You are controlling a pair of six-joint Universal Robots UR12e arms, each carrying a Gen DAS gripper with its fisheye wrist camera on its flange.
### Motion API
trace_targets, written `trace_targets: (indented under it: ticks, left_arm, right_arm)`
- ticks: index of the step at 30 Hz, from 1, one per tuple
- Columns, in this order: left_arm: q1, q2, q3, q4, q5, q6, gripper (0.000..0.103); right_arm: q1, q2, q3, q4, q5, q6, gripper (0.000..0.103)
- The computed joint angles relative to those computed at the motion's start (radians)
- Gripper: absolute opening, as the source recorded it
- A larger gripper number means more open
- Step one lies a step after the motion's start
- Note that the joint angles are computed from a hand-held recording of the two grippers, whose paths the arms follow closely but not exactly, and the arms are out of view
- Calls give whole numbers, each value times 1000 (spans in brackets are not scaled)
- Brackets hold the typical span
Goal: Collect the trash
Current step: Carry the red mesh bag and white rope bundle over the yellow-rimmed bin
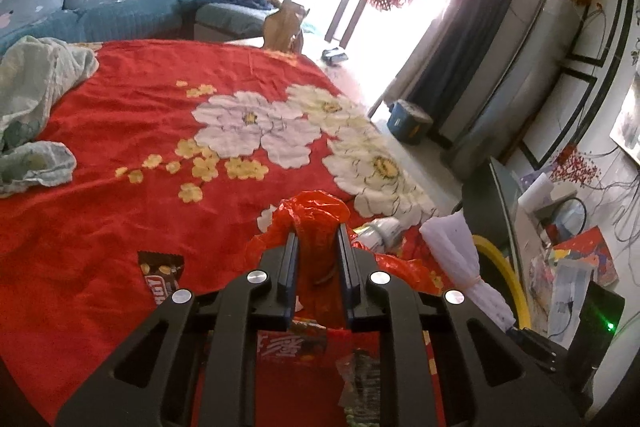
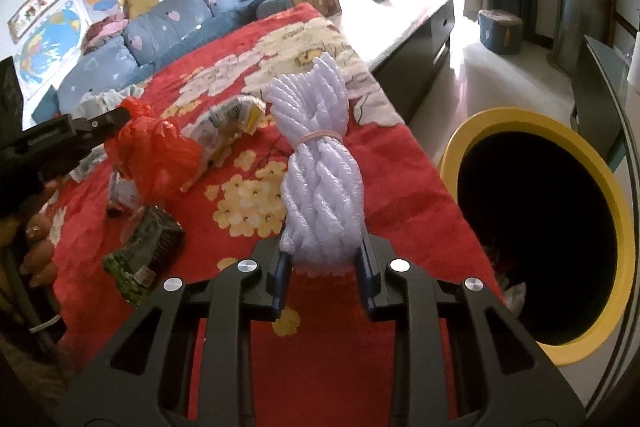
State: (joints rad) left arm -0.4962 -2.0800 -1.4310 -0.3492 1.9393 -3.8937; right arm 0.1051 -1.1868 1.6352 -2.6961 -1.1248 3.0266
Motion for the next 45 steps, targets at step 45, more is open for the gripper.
trace_targets:
  ticks: [45]
  left_arm:
    - [-67, -34, 113, 65, 46, 170, 16]
  right_arm:
    - [-62, -36, 17, -88, 65, 100, 21]
